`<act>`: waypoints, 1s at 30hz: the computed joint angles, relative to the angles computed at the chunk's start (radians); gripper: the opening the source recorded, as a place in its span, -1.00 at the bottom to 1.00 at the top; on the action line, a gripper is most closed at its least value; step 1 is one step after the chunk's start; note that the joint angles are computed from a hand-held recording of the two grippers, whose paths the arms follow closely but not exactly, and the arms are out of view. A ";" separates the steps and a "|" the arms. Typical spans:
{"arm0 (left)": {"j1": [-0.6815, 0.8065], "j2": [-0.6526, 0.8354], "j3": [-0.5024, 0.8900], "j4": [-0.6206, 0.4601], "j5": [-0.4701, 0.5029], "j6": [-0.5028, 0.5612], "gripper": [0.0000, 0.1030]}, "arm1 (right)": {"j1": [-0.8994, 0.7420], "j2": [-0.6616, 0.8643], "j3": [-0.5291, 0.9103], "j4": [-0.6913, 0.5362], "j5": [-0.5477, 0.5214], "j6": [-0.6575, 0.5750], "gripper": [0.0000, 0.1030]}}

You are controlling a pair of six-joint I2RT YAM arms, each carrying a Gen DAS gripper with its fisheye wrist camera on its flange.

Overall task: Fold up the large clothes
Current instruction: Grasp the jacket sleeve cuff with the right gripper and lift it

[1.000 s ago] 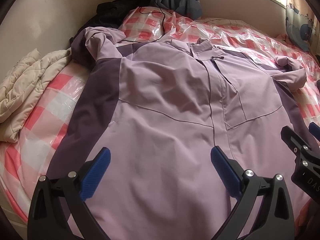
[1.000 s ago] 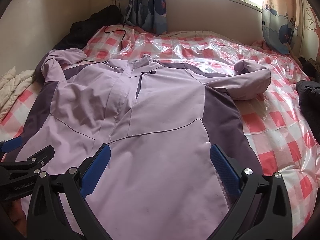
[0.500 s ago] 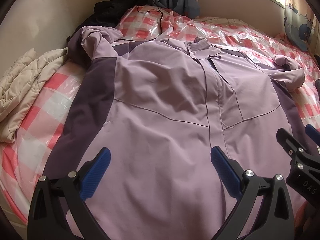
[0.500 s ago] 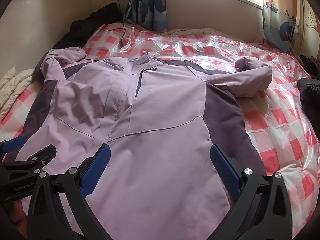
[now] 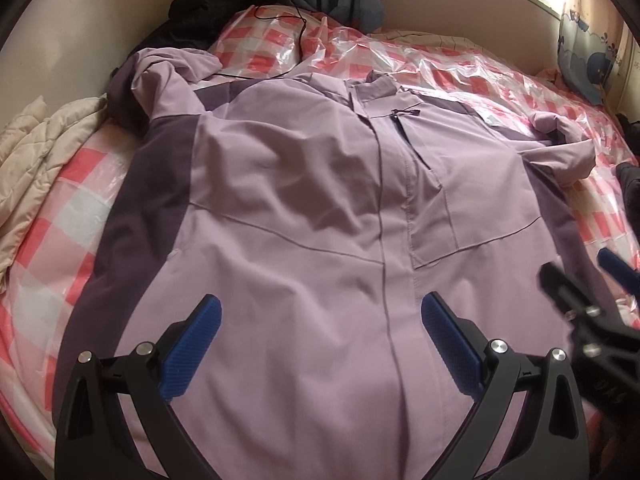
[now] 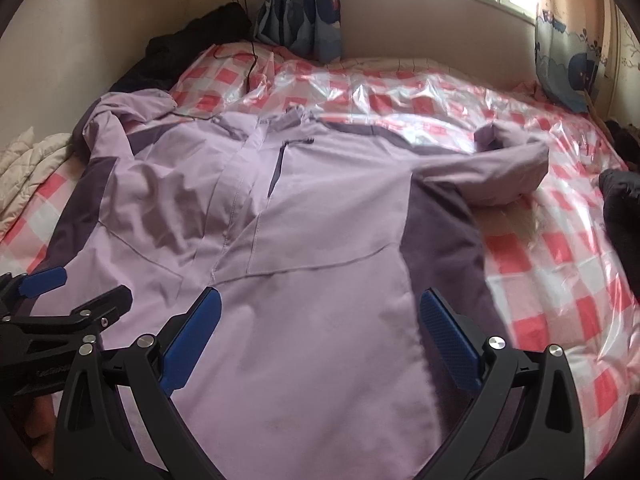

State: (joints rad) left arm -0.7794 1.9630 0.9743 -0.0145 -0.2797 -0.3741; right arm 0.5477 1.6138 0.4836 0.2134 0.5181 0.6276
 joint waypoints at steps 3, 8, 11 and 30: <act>0.005 0.017 0.028 -0.008 0.023 -0.006 0.87 | -0.075 -0.143 -0.047 -0.028 0.006 -0.084 0.87; 0.020 0.054 0.078 -0.023 0.090 -0.030 0.87 | -0.535 -0.273 0.014 -0.102 -0.280 -0.362 0.87; 0.030 0.079 0.101 -0.026 0.132 -0.046 0.87 | -0.871 -0.069 0.282 -0.218 -0.493 -0.496 0.87; 0.043 0.217 0.216 -0.033 0.286 -0.146 0.87 | -1.270 0.848 1.295 -0.404 -1.089 -0.325 -0.80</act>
